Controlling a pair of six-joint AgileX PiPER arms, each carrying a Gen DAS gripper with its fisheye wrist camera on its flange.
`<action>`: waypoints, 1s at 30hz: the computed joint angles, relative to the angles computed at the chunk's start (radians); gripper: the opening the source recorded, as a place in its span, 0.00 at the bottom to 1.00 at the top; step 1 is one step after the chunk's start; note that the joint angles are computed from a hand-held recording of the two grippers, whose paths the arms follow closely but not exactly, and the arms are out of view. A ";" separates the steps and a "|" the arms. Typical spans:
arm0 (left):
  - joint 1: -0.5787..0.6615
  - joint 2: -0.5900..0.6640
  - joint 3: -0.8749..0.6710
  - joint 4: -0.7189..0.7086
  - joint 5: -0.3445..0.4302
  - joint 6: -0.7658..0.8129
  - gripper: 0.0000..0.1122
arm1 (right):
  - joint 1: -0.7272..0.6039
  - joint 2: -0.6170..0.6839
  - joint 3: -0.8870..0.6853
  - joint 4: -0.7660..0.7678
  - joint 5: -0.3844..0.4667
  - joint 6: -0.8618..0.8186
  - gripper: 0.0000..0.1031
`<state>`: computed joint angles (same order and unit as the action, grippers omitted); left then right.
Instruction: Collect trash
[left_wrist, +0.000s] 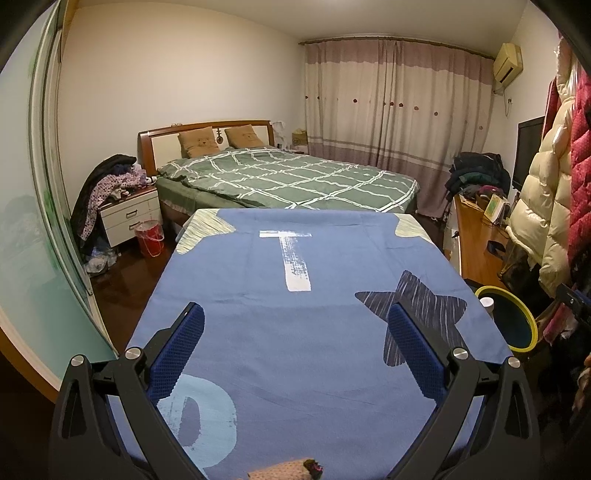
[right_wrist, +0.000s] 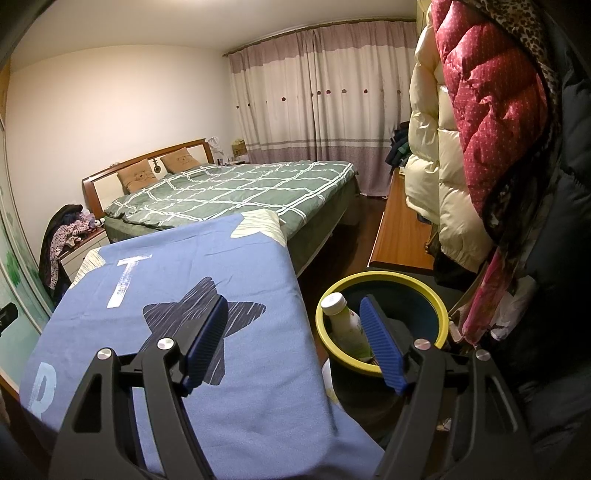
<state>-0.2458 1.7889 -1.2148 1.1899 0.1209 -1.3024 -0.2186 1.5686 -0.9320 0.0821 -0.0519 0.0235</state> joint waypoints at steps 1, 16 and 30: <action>0.002 0.000 0.000 -0.011 -0.002 0.012 0.87 | -0.001 -0.002 0.001 -0.008 0.000 0.007 0.68; 0.002 0.004 -0.009 -0.161 -0.009 0.171 0.87 | 0.003 0.004 -0.001 0.009 -0.002 -0.005 0.68; 0.004 0.011 -0.008 -0.162 -0.018 0.179 0.87 | 0.006 0.006 0.000 0.044 -0.003 -0.039 0.68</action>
